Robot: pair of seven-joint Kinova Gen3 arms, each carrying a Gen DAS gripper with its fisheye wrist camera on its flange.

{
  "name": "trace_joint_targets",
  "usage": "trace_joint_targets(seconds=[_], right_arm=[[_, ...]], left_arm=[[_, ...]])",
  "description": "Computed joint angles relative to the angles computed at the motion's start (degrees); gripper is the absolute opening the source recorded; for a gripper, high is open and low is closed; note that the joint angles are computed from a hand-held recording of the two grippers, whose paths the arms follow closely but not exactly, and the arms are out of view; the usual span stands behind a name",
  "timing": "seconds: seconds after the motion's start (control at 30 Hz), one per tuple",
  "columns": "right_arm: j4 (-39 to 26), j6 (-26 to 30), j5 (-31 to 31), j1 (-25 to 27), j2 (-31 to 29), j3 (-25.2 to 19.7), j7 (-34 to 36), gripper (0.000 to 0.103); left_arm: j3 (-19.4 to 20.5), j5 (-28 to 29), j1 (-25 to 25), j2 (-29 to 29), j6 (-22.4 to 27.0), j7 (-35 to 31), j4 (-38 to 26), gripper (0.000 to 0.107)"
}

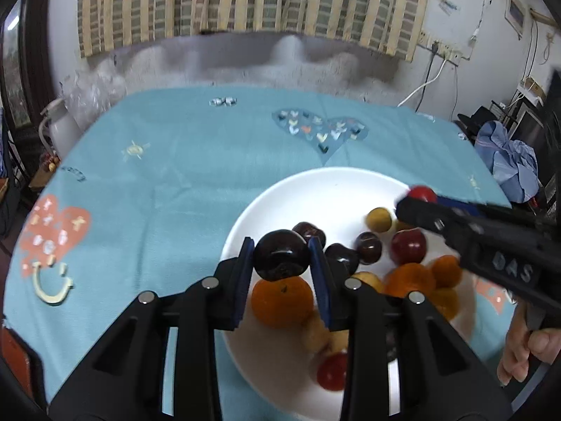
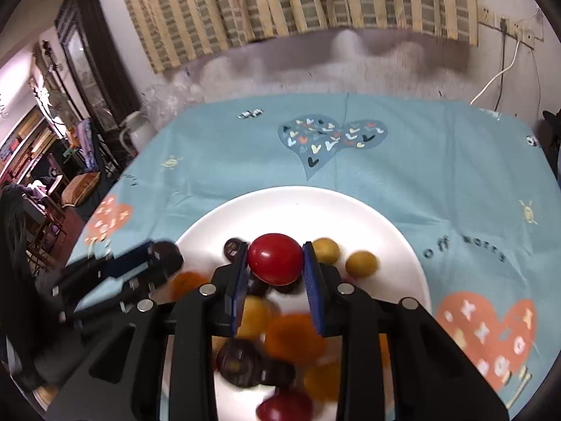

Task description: Organize fruits

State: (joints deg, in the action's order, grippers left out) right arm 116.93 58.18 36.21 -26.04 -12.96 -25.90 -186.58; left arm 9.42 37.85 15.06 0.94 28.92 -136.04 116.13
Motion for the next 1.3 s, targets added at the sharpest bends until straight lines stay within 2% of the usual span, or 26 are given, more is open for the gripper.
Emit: trace_joint_targets(seconds=[0.13,0.2,0.27,0.33,0.37,0.4,0.43,0.53,0.7,0.87,0.93,1.07,1.17,1.3], right_arm=[[-0.02,-4.37,-3.64,1.11,2.04,5.14,5.27,0.031],[-0.1,-4.84,-4.63,1.78,2.43,5.76,5.9,0.031],[0.04,-4.43,-4.49,2.24,2.55,5.64,5.97,0.031],[0.09,-3.65,-4.08,2.4,2.26,5.32,5.77,0.036],[0.49,-4.15,-3.63,2.22,2.0,5.73,5.54,0.042],[0.66,-3.72,-2.67,2.55,1.67,5.08,4.39,0.062],[0.6,-2.44,-1.06,3.12,1.54,3.46,2.3,0.068],[0.98,-0.41,3.42,2.92,0.23,1.03,-1.51,0.069],[1.41,0.42,2.49,3.24,-5.16,-0.43,-3.09,0.069],[-1.41,6.76,0.4,5.67,-8.66,-8.0,-3.1,0.069],[-2.64,7.64,-1.92,9.94,-10.88,-13.18,-2.29,0.069],[-6.89,12.39,-4.84,15.27,-14.01,-23.66,-2.1,0.07],[-11.18,17.89,-4.48,16.44,-14.15,-31.63,-4.07,0.07],[-17.02,21.87,-6.44,24.18,-17.32,-42.24,-2.4,0.071]], left_arm=[[0.86,-0.23,0.39,2.23,-3.07,0.55,0.01,0.033],[1.22,1.55,-0.37,2.48,-2.97,-0.72,0.09,0.036],[1.51,3.0,-0.77,2.16,-3.42,-1.75,0.44,0.051],[1.61,3.95,-0.81,1.66,-4.29,-2.7,1.01,0.055],[1.55,3.96,-0.76,1.43,-4.35,-2.7,1.06,0.055],[1.4,3.69,-0.72,1.36,-3.99,-2.34,0.89,0.055],[1.22,3.6,-0.74,1.2,-3.73,-1.94,0.78,0.055],[0.51,4.52,-1.15,0.48,-2.63,-2.45,0.8,0.055],[-1.23,4.38,-1.62,-1.93,-1.22,-3.1,1.55,0.055],[-5.05,6.0,-1.94,-7.45,1.85,-6.34,3.93,0.058],[-7.21,7.14,-1.81,-9.9,3.51,-8.12,5.09,0.059],[-11.72,7.1,-1.79,-16.91,7.94,-10.23,8.19,0.062],[-14.16,5.51,-1.57,-21.89,10.34,-10.06,9.95,0.064],[-18.91,3.33,-0.96,-29.08,14.56,-10.27,12.16,0.07]])
